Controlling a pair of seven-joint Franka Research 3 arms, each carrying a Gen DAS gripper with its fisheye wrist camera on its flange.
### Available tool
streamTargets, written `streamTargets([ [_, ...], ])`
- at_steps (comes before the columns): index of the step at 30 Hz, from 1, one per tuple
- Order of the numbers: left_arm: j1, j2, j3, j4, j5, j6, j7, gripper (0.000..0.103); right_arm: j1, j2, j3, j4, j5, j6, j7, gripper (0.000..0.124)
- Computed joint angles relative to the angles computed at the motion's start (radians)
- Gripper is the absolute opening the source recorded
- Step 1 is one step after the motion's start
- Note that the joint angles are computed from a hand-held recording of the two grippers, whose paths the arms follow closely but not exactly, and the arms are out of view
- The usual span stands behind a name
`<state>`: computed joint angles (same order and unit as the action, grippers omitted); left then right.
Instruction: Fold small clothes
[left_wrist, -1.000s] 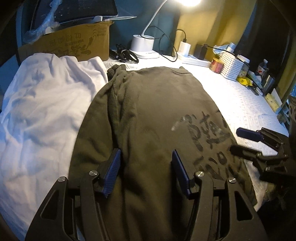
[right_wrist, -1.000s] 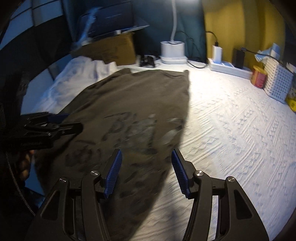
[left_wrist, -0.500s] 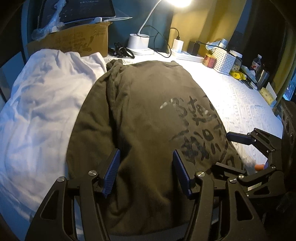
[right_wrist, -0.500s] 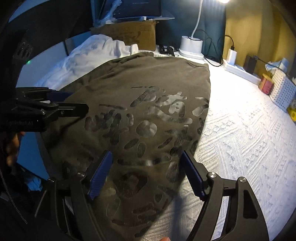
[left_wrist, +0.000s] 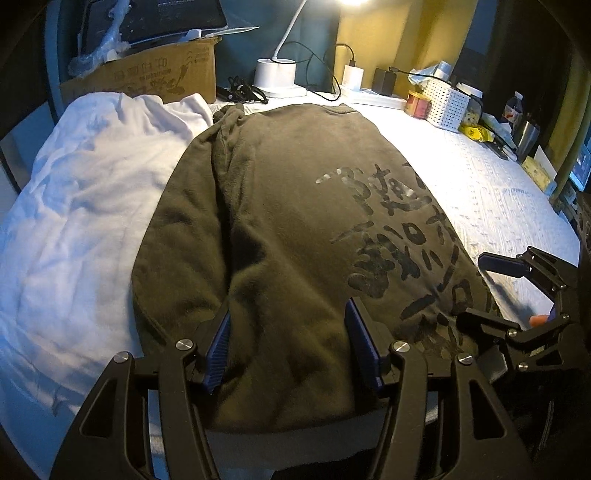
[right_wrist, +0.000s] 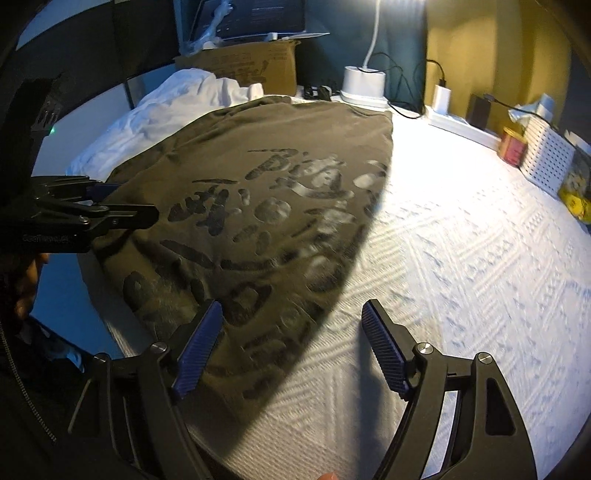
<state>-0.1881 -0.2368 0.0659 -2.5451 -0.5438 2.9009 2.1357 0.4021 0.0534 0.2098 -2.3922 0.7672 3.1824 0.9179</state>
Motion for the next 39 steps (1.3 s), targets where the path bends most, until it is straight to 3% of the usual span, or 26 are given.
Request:
streamTargets([
  [4,-0.018,-0.024,0.000,-0.009,0.003,0.011,0.005,0.058,0.009,-0.034,-0.026,-0.044,-0.053,0.015,0.069,0.080],
  [8,-0.037,-0.023,-0.007,0.000,0.025,0.019,-0.006,0.058,0.026,-0.064,-0.047,-0.050,0.130,0.020,-0.066,0.080],
  [10,-0.048,-0.022,-0.010,0.005,0.029,0.022,-0.013,0.058,0.013,-0.083,-0.059,-0.077,0.057,0.043,0.017,0.080],
  [17,-0.070,-0.015,-0.025,0.039,0.054,0.029,-0.046,0.058,0.039,-0.132,-0.149,-0.123,0.052,0.075,0.058,0.080],
  [20,-0.064,-0.006,-0.041,0.056,0.082,0.028,-0.078,0.058,-0.016,-0.147,-0.134,-0.144,-0.032,0.081,0.140,0.080],
  [25,-0.086,0.008,-0.042,0.085,0.079,0.035,-0.081,0.059,-0.171,-0.171,-0.042,-0.169,-0.169,0.080,0.275,0.080],
  [27,-0.112,0.014,-0.032,0.101,0.042,0.041,-0.050,0.059,-0.234,-0.180,0.000,-0.174,-0.218,0.080,0.321,0.080],
  [39,-0.195,0.036,-0.041,0.207,-0.175,0.066,0.173,0.059,-0.454,-0.257,0.131,-0.187,-0.422,0.077,0.502,0.080],
])
